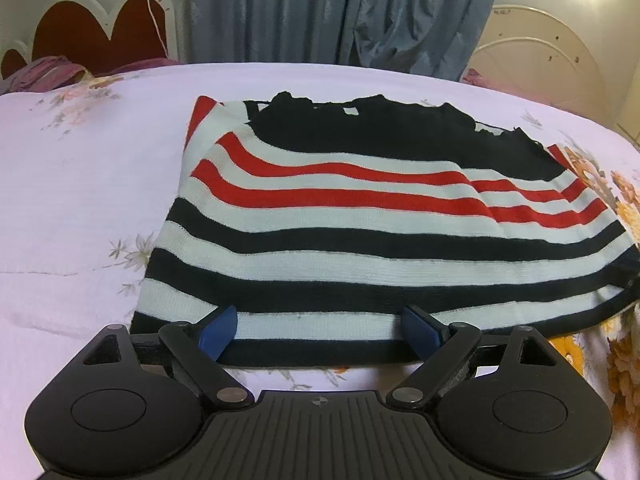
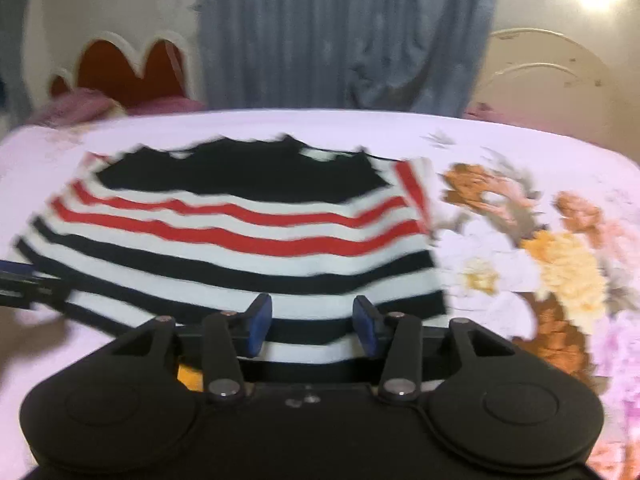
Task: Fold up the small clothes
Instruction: 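Grasp the sweater side edge with the left tool and lift it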
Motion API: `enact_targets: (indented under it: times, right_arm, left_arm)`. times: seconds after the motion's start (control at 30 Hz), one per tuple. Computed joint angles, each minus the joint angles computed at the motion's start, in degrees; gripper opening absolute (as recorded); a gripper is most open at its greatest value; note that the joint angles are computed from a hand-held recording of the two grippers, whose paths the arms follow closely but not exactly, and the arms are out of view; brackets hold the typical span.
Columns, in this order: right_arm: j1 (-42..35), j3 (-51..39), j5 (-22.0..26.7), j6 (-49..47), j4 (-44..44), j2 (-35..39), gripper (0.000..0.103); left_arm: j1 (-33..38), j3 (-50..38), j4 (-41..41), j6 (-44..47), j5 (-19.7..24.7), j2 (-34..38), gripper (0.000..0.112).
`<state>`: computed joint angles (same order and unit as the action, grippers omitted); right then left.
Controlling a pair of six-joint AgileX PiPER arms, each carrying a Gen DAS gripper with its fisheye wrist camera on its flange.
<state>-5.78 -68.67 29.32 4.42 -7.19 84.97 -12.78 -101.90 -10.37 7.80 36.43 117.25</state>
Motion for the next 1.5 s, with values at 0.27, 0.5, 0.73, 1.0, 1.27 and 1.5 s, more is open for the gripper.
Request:
enact_targets:
  times: [0.27, 0.5, 0.73, 1.0, 1.27, 1.5]
  right_arm:
    - [-1.12, 0.42, 0.95, -0.91, 3.73, -1.98, 0.044]
    - [2.76, -2.89, 1.51, -3.99, 8.87, -0.30, 0.047]
    - [6.32, -4.79, 1.42, -4.79, 12.07, 1.70, 0.047]
    - [8.78, -7.13, 0.11, -4.14, 10.78, 4.82, 0.047]
    - [11.88, -8.88, -3.18, -0.02, 2.30, 7.55, 0.047]
    - [13.29, -13.91, -2.57, 14.32, -11.42, 12.10, 0.045]
  left_arm:
    - [2.24, -0.04, -6.44, 3.81, 2.89, -1.04, 0.088]
    - [6.47, 3.96, -13.20, 4.91, 6.65, -4.33, 0.089]
    - [12.94, 10.89, -28.20, 6.18, 6.54, -5.62, 0.092]
    - [16.30, 15.55, -59.95, 23.58, 2.68, -0.89, 0.103]
    - [13.86, 11.75, -73.07, 31.44, -1.54, 4.20, 0.092]
    - [13.28, 7.46, -75.02, 31.56, -2.57, 8.41, 0.044]
